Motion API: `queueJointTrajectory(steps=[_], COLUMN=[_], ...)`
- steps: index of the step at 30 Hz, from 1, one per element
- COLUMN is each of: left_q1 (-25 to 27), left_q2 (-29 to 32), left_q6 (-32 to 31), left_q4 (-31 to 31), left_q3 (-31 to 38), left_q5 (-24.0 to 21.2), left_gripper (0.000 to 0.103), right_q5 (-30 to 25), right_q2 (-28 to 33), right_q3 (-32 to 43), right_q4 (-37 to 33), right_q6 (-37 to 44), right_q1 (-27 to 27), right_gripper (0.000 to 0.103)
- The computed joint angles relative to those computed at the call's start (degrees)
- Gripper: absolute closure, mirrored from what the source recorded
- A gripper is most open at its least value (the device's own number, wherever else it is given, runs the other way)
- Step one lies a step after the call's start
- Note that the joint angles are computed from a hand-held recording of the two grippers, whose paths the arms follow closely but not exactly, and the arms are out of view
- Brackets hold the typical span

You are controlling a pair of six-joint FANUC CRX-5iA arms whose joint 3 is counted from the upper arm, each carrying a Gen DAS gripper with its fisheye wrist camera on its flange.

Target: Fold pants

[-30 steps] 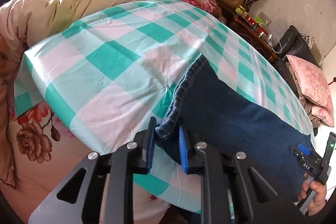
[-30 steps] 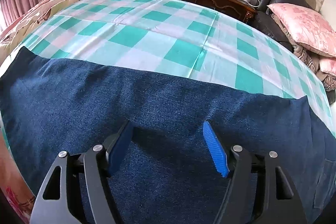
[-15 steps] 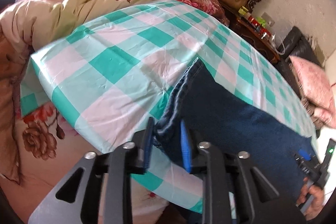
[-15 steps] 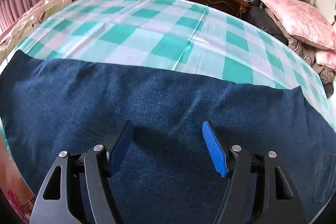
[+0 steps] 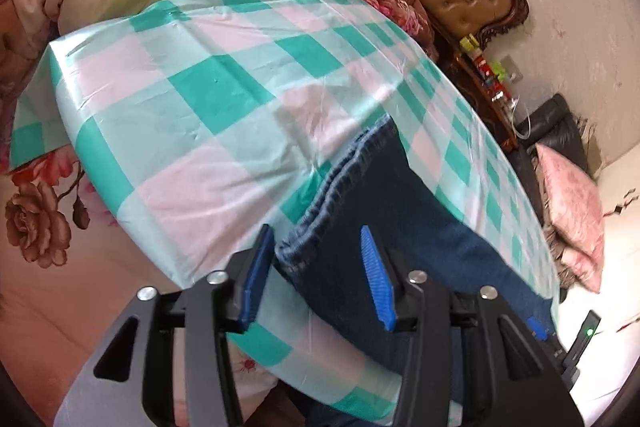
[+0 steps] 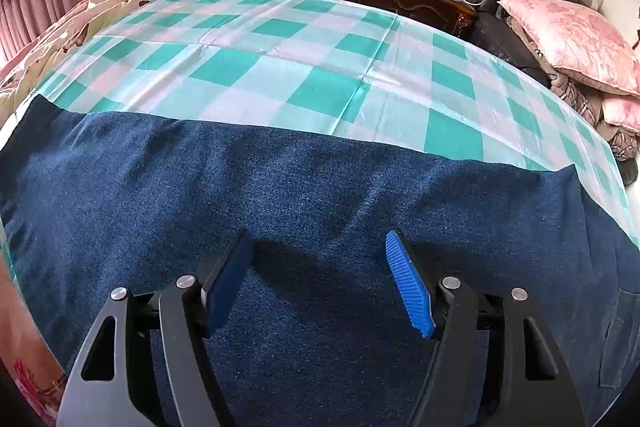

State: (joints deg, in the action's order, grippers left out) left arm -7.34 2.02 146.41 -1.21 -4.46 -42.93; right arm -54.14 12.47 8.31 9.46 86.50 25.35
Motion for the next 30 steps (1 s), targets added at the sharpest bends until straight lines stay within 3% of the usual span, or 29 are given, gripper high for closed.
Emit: queueJointTrajectory(steps=[1, 2, 7, 11, 14, 16, 18, 22, 25, 28, 30], left_q1=[0.24, 0.84, 1.18, 0.68, -4.07, -7.65, -11.22, -13.48, -13.24, -12.26, -11.80], left_q2=[0.19, 0.08, -1.09, -2.20, -0.07, 1.85, 5.28, 14.08, 20.78, 26.61, 29.12], left_q6=[0.08, -0.57, -1.70, 1.87, 8.71, 9.08, 3.84, -10.85, -20.16, -27.64, -27.04], left_q4=[0.02, 1.24, 1.76, -1.33, -13.33, -19.03, -22.12, -18.81, -13.94, -9.61, -11.34], left_q3=[0.12, -0.56, -1.57, -1.21, 7.42, 12.50, 17.94, 26.93, 32.68, 37.98, 40.87], left_q5=[-0.49, -0.09, 1.50, 0.65, -11.21, -16.00, -17.52, -14.25, -11.91, -13.95, -17.92], left_gripper=[0.083, 0.085, 0.087, 0.074, 0.074, 0.072, 0.062, 0.063, 0.071, 0.077, 0.078], right_q5=[-0.26, -0.92, -1.13, -1.40, -1.92, -0.77, -0.32, -0.57, -2.34, -3.53, -3.07], right_q2=[0.10, 0.29, -1.60, -1.64, -0.67, -1.07, -1.22, -1.15, -0.34, 0.16, 0.57], right_q3=[0.29, 0.90, 0.72, 0.12, -0.09, -1.08, -1.54, -1.14, 0.83, 3.22, 3.87], right_q4=[-0.34, -0.89, -2.19, -0.89, 0.11, 1.22, 1.87, 0.47, -1.65, -5.13, -4.90], right_q6=[0.34, 0.91, 2.02, 1.51, 1.18, 0.68, 0.53, 0.92, 2.17, 4.45, 4.45], right_q1=[-0.10, -0.25, -1.31, -1.89, -2.21, -1.90, -1.70, -2.39, -3.18, -4.09, -4.05], right_gripper=[0.037, 0.037, 0.037, 0.037, 0.037, 0.036, 0.035, 0.031, 0.030, 0.030, 0.030])
